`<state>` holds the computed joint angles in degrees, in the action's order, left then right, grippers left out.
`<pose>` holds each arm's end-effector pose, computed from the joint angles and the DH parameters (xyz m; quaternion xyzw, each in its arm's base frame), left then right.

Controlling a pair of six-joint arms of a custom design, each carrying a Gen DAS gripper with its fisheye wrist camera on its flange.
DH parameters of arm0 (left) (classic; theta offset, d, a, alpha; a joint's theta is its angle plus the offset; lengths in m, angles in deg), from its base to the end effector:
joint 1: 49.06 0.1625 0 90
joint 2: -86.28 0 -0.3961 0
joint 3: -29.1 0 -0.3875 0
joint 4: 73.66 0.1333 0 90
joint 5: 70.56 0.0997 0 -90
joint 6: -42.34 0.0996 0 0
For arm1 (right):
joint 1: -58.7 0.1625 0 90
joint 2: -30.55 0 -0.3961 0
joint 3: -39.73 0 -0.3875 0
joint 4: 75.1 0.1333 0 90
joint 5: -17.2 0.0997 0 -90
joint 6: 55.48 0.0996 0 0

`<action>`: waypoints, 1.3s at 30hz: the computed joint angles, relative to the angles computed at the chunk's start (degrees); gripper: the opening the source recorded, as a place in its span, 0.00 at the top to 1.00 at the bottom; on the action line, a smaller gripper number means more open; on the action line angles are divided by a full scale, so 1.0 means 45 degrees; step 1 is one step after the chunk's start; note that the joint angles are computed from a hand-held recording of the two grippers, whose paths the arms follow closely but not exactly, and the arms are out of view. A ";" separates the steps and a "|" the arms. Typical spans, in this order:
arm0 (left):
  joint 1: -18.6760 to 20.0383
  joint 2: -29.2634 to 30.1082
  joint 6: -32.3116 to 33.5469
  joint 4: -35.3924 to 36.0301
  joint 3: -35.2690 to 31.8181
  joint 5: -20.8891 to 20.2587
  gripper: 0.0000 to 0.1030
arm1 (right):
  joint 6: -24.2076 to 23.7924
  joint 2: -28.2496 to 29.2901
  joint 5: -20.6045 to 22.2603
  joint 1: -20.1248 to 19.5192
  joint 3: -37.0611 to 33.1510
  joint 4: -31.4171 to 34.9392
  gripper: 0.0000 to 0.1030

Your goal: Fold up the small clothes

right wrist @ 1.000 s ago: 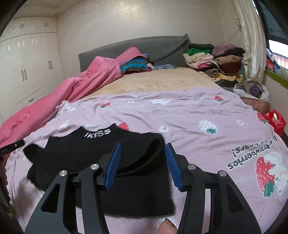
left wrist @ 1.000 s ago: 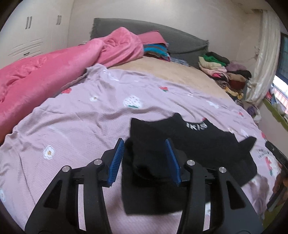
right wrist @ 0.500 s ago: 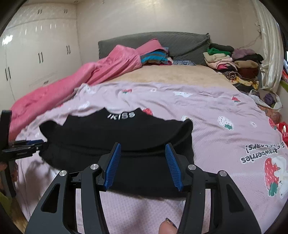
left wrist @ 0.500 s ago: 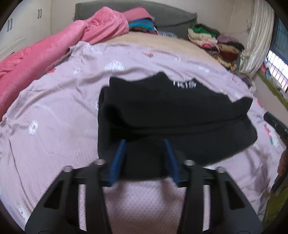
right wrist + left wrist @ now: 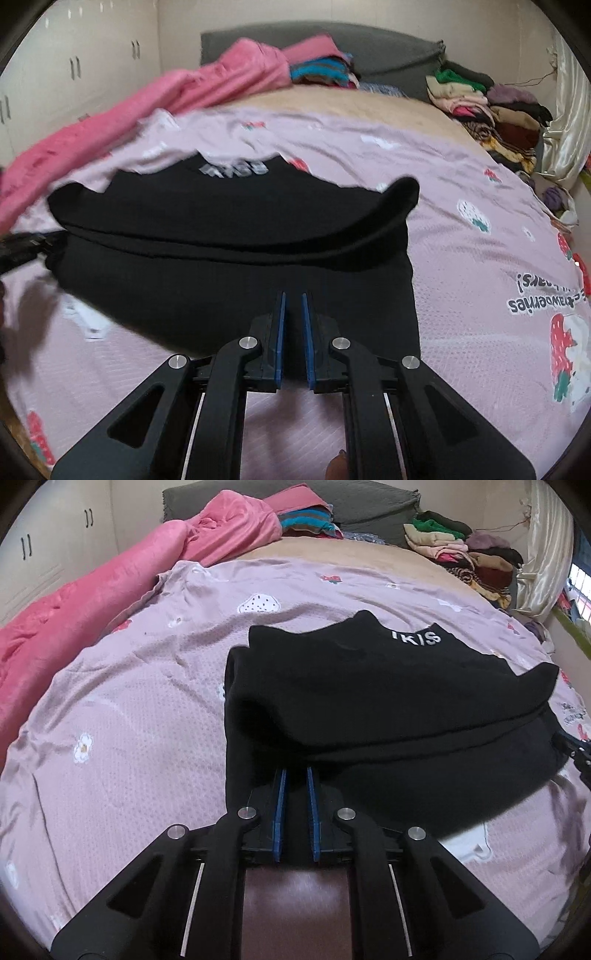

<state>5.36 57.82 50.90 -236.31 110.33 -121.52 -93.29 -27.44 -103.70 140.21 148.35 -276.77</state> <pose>-0.2494 -0.6856 0.0039 0.2954 0.8820 -0.2351 0.2820 -0.0042 -0.5846 0.2447 0.0793 -0.8375 0.3599 0.4034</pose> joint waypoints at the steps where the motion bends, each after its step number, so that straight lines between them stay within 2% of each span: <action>1: -0.0006 0.0102 0.0050 0.0019 -0.0162 0.0067 0.96 | 0.0107 0.0241 -0.0338 -0.0055 -0.0395 0.0237 0.92; 3: 0.0011 0.0383 0.0033 0.0213 -0.0687 0.0137 0.96 | 0.0524 0.0400 -0.0173 -0.0286 -0.0933 0.1007 0.92; 15: 0.0364 0.2172 -0.0818 0.1413 -0.4069 0.0187 0.95 | 0.1600 0.1297 0.1073 -0.0541 -0.3973 0.2969 0.92; 19: 0.0578 0.2570 -0.1366 0.1528 -0.4986 -0.0071 0.95 | 0.1995 0.1571 0.0874 -0.0609 -0.4808 0.3178 0.92; 25: 0.0687 0.2289 -0.1317 0.0495 -0.4641 -0.0264 0.95 | 0.1839 0.1787 0.0176 -0.0693 -0.5363 0.2417 0.91; 27: 0.0797 0.2225 -0.1409 0.0543 -0.4718 -0.0269 0.95 | 0.1704 0.1620 0.0231 -0.0723 -0.5140 0.2041 0.86; 28: 0.0844 0.2256 -0.1413 0.0555 -0.4826 -0.0261 0.94 | 0.1596 0.1567 0.0154 -0.0733 -0.5076 0.1975 0.75; 29: 0.0921 0.2295 -0.1430 0.0650 -0.4969 -0.0341 0.86 | 0.1499 0.1544 0.0041 -0.0747 -0.5091 0.2052 0.60; 30: 0.0991 0.2334 -0.1486 0.0874 -0.5127 -0.0497 0.68 | 0.1439 0.1549 -0.0088 -0.0769 -0.5174 0.2298 0.56; 32: 0.1167 0.2436 -0.1581 0.1612 -0.5516 -0.1097 0.53 | 0.1365 0.1654 -0.0343 -0.0789 -0.5384 0.2601 0.55; 34: 0.1178 0.2696 -0.1277 0.1861 -0.5854 -0.0896 0.53 | 0.1407 0.1745 -0.0366 -0.0853 -0.5584 0.3145 0.56; 36: 0.1198 0.2810 -0.1139 0.1819 -0.5937 -0.0860 0.55 | 0.1651 0.1802 -0.0239 -0.0926 -0.5700 0.3519 0.61; 37: 0.1203 0.2849 -0.0956 0.1734 -0.5945 -0.0898 0.60 | 0.1746 0.1805 -0.0147 -0.0956 -0.5690 0.3616 0.75; 38: 0.1200 0.2864 -0.0776 0.1684 -0.5942 -0.0931 0.74 | 0.1757 0.1820 -0.0084 -0.0970 -0.5659 0.3533 0.81; 39: 0.1168 0.2879 -0.0473 0.1657 -0.5928 -0.0926 0.89 | 0.1728 0.1847 -0.0109 -0.0958 -0.5614 0.3292 0.83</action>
